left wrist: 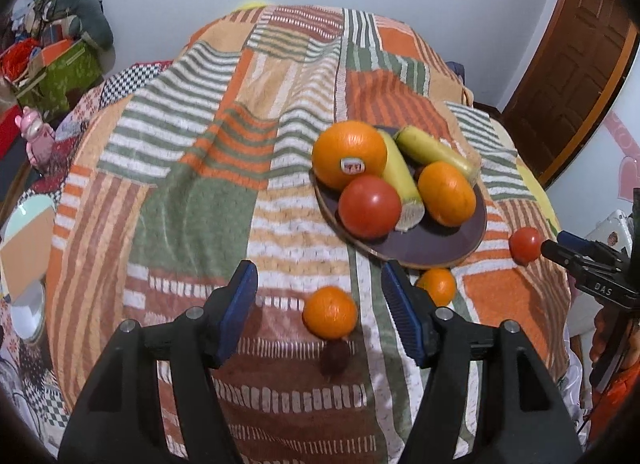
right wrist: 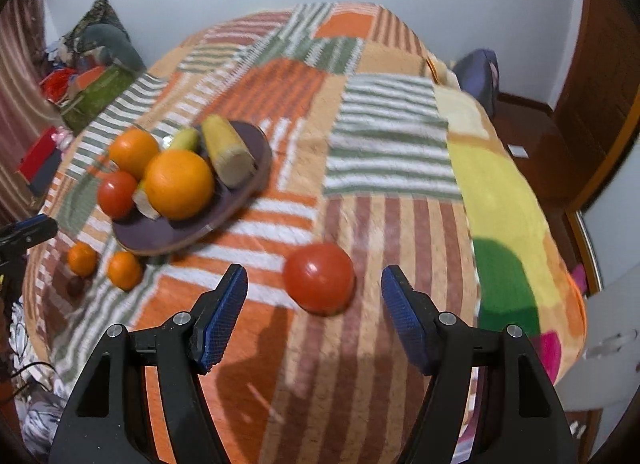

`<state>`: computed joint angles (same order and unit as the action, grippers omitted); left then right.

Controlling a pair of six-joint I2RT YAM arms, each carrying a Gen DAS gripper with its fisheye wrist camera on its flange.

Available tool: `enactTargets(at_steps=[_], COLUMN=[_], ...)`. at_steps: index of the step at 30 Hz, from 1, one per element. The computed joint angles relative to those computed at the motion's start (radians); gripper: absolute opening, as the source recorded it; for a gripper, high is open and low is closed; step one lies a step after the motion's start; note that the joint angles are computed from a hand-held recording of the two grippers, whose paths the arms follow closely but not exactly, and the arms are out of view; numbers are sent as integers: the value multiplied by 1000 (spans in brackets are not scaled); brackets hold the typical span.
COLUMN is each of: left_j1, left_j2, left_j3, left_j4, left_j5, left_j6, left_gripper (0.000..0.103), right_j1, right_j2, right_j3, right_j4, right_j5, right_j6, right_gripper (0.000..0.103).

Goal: Organize fruits
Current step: 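Grasp the small mandarin with the left tool while the right tool grasps a small tomato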

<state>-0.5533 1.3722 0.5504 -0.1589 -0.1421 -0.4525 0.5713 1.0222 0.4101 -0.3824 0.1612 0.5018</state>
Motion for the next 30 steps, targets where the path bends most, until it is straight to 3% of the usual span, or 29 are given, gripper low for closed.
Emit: enactTargets(at_steps=[14,24,30], left_j1=[-14,13,-6], left_j2=[134,191,192], left_j3=[-29,-28,-17], left_j4=[89,138,124], left_j5=[33,94,67], left_j6=[-27,-4,-1], left_gripper=[64,37,37], right_j1=[-7,-28,-34], right_j2=[145,209,194], right_j3=[-30,-29,-35], right_j4=[145,199,200], right_j5=[-22,-49,-55], right_j6=[-16,-27,-28], right_gripper=[65,45,44])
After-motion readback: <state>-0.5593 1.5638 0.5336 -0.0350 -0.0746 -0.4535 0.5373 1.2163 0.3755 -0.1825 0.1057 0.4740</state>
